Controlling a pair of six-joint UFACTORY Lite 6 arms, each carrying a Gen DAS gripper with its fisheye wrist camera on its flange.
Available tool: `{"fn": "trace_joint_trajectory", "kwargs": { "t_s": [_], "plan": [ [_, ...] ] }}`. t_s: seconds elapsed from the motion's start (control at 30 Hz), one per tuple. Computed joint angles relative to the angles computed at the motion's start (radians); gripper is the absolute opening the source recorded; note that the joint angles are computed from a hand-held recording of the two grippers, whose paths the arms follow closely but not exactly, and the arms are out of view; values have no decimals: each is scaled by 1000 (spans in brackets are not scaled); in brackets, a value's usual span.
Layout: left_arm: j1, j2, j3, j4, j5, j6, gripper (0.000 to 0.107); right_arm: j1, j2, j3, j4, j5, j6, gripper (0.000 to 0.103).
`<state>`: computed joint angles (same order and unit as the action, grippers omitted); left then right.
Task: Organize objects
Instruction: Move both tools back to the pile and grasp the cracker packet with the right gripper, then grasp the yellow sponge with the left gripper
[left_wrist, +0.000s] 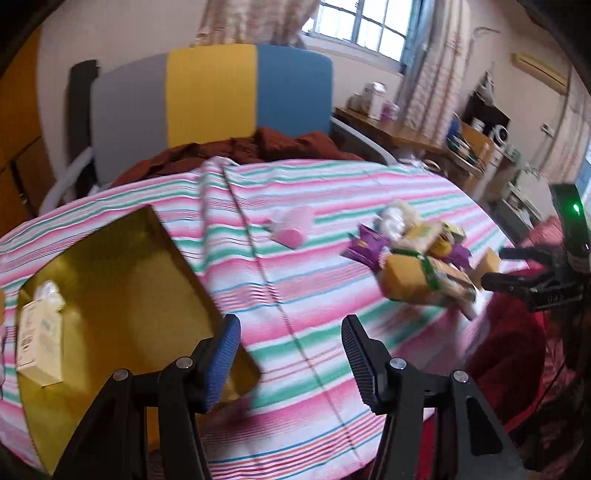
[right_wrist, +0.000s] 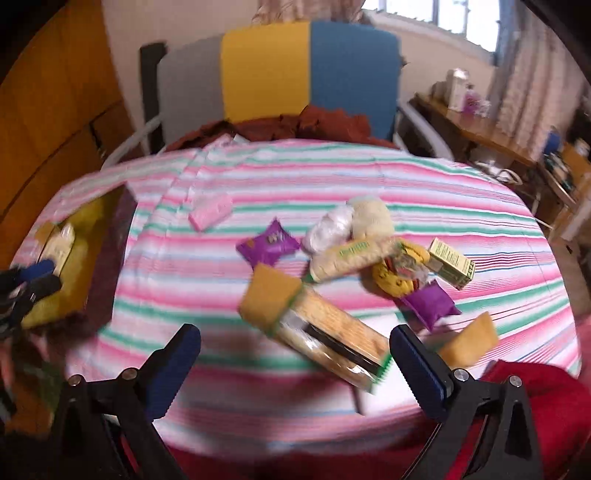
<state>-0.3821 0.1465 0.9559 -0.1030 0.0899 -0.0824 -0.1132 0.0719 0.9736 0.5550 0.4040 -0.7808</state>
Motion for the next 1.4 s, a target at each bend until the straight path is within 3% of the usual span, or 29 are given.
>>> {"fn": "trace_joint_trajectory", "kwargs": {
  "t_s": [0.07, 0.17, 0.33, 0.63, 0.67, 0.7, 0.73, 0.77, 0.93, 1.07, 1.13, 1.23, 1.4],
  "plan": [
    [-26, 23, 11, -107, 3, 109, 58, -22, 30, 38, -78, 48, 7, 103],
    [-55, 43, 19, -141, 6, 148, 58, -27, 94, 105, -181, 100, -6, 103],
    [-69, 64, 33, -358, 21, 380, 58, 3, 301, 288, -359, 152, 64, 103],
    [-81, 129, 76, -413, 43, 433, 58, 43, 568, 536, -485, 238, 111, 100],
    [-81, 135, 80, -411, 46, 435, 58, 43, 581, 546, -483, 240, 107, 91],
    [-81, 140, 85, -411, 49, 437, 58, 42, 582, 544, -471, 242, 84, 62],
    [-81, 149, 93, -423, 53, 451, 58, 44, 574, 532, -470, 239, 68, 51],
    [-82, 158, 102, -444, 56, 474, 58, 50, 554, 504, -494, 218, 74, 49],
    [-95, 226, 182, -554, 85, 594, 58, -15, 440, 406, -297, 230, -118, 49],
    [-134, 341, 321, -413, 124, 453, 59, -131, 385, 357, 13, 245, -301, 49],
    [-153, 408, 402, -402, 145, 433, 66, -158, 380, 348, 94, 240, -299, 49],
    [-178, 536, 574, -390, 206, 396, 73, -229, 354, 312, 292, 265, -410, 49],
    [-215, 785, 939, -247, 338, 184, 80, -261, 334, 288, 388, 286, -453, 49]
  ]
}}
